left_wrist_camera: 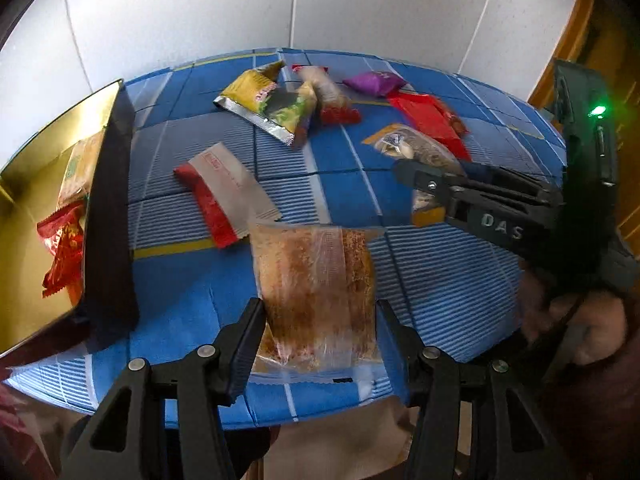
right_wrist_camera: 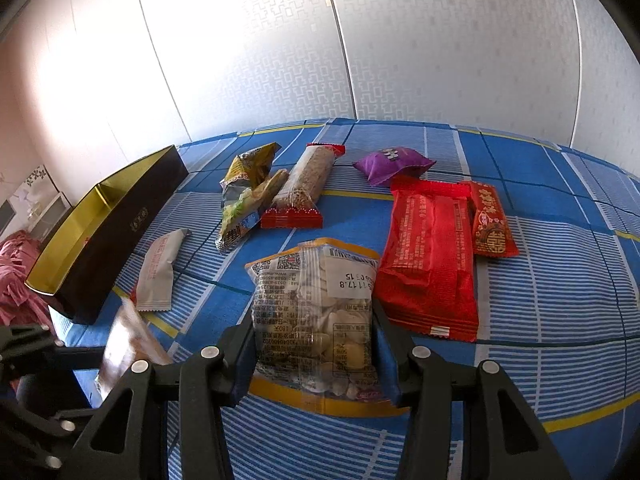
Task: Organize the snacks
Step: 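Lift the brown cake bag into the gold tray and open the left tool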
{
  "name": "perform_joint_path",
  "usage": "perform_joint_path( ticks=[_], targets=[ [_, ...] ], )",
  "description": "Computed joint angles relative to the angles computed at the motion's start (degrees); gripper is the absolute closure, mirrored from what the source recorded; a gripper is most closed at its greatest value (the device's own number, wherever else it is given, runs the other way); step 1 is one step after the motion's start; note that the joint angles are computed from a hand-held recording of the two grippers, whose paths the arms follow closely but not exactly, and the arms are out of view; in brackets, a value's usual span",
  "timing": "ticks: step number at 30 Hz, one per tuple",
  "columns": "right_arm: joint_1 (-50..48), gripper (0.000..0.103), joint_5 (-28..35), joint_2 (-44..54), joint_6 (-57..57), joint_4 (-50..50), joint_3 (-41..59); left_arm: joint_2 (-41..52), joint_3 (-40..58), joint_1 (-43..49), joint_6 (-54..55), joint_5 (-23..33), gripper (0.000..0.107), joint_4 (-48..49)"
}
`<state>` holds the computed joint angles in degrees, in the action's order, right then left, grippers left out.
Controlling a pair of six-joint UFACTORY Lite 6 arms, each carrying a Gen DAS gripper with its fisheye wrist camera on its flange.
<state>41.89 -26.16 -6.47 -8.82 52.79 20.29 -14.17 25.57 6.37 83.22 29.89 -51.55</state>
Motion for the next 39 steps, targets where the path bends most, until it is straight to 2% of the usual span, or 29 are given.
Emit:
perform_joint_path(
  ticks=[5,9,12,14,18,21,24,27,31,39],
  targets=[
    [0.0,0.052,-0.1,0.1,-0.3,0.2,0.1,1.7,-0.8,-1.7,3.0,-3.2,0.045,-5.2],
    [0.2,0.052,-0.3,0.2,-0.4,0.5,0.0,-0.8,-3.4,-2.9,8.8,-5.9,0.048,-10.3],
    [0.3,0.052,-0.4,0.1,-0.3,0.5,0.0,-2.1,-5.0,-0.6,14.3,-4.6,0.049,-13.7],
    [0.2,0.052,-0.4,0.0,0.3,-0.1,-0.2,-2.9,-4.9,2.3,13.9,-1.1,0.049,-11.9],
    [0.2,0.052,-0.5,-0.1,0.3,-0.2,-0.3,-7.6,-3.4,13.1,15.0,12.7,0.049,-8.2],
    [0.4,0.052,-0.5,0.0,-0.6,0.7,-0.1,-6.4,1.7,19.9,13.9,19.7,0.049,-7.5],
    [0.6,0.052,-0.6,0.3,-1.6,1.6,0.1,-0.2,9.9,24.5,10.1,22.7,0.049,-8.0],
    [0.7,0.052,-0.7,0.6,-2.3,2.2,0.4,8.8,19.9,27.1,3.8,22.5,0.049,-7.9],
    [1.2,0.052,-1.0,0.8,-2.7,3.0,0.5,20.9,33.0,26.6,-5.8,17.7,0.049,-4.8],
    [1.2,0.052,-1.0,0.7,-2.4,2.8,0.5,43.0,59.0,25.0,-24.1,12.4,0.049,2.6]
  ],
)
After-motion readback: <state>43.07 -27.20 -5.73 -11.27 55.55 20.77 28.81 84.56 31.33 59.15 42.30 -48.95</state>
